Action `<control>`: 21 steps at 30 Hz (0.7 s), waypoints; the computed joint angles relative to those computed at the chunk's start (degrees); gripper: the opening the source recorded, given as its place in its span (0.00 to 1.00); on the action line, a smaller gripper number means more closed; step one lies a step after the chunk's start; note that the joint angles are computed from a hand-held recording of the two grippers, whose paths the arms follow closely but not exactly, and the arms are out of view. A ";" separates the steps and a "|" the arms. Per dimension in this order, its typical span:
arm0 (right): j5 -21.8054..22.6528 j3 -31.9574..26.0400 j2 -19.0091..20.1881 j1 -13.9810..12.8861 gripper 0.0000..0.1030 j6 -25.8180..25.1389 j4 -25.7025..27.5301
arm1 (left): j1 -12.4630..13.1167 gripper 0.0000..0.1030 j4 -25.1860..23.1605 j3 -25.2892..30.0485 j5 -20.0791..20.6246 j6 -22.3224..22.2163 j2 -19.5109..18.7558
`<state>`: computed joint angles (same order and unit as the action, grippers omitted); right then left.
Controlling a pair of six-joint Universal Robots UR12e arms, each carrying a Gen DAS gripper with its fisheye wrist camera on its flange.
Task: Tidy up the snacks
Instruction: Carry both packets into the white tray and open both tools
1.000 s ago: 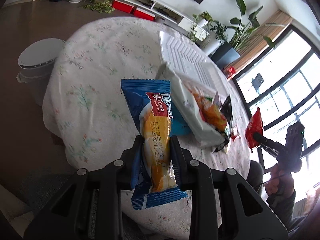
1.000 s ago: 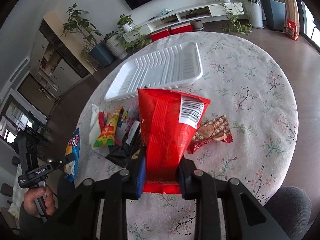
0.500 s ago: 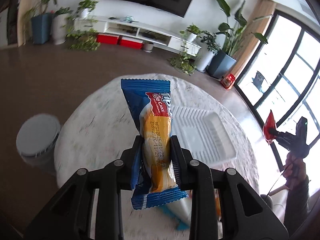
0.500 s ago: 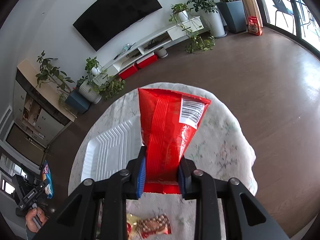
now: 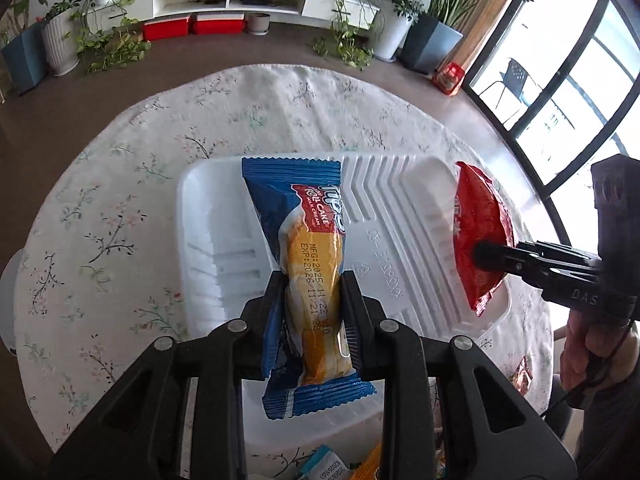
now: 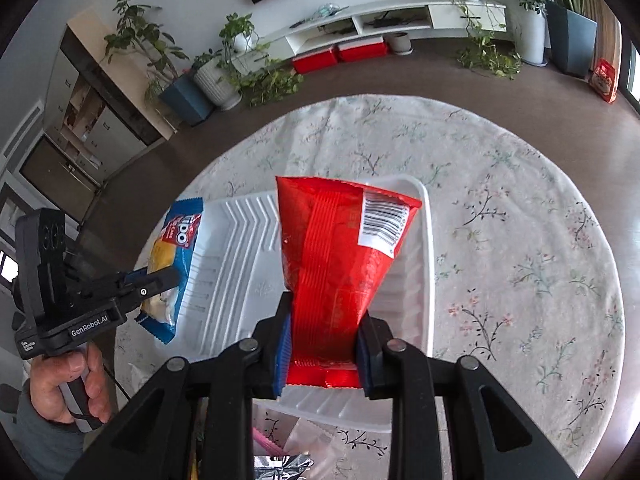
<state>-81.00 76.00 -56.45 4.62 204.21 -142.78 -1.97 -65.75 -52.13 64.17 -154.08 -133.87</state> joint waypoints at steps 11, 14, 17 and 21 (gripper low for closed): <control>-2.37 -2.66 2.47 0.68 0.29 -1.50 4.07 | -1.50 0.25 0.84 -1.20 5.35 1.61 -0.81; -3.68 -3.30 2.68 1.00 0.31 -2.43 4.96 | -1.61 0.25 0.60 -0.12 5.61 0.88 -1.73; -4.97 -3.61 2.77 1.28 0.36 -2.78 5.60 | -1.66 0.25 0.04 0.82 5.67 0.69 -2.23; -5.15 -3.21 2.48 1.32 0.55 -2.24 4.85 | -1.26 0.25 -0.34 0.22 4.57 0.09 -1.45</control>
<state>-86.16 72.79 -53.97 5.94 201.97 -137.93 -3.23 -66.09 -51.91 68.73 -153.98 -135.33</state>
